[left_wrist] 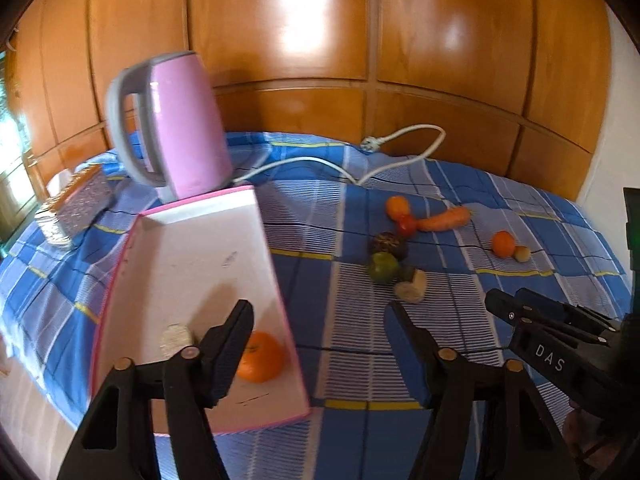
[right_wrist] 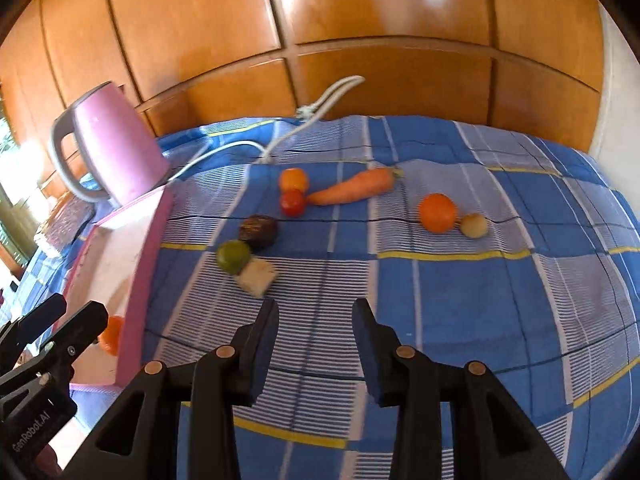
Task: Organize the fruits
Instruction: 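Move the left tool to the cream cube and close on it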
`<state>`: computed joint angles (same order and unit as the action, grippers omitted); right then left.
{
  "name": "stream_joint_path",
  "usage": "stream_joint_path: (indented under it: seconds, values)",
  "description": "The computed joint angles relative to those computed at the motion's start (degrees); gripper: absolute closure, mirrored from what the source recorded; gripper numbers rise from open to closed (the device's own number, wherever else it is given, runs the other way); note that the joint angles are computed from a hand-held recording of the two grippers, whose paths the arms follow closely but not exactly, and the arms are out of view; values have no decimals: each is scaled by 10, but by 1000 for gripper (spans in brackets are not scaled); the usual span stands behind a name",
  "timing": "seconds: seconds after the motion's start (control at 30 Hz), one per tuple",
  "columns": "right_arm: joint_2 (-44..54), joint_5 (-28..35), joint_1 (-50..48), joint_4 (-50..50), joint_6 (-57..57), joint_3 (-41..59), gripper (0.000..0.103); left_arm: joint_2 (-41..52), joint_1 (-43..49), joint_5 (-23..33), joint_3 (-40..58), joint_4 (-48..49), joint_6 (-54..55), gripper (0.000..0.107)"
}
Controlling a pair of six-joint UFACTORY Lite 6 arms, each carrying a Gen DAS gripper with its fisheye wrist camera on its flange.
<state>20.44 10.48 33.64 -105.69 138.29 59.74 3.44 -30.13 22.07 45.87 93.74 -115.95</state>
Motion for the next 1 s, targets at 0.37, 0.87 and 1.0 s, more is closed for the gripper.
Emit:
stream_joint_path:
  seconds: [0.37,0.87,1.0]
  values:
    - [12,-22,-54,-74,62,-5,65,169,10,-95,163,-65,74,60]
    - [61,-54,-131,-76,35,34,64,387,17,-95,411,-419,421,46]
    - [74,-57,-158,-73,29,42,64,420,21,-108,440,-498,505,70]
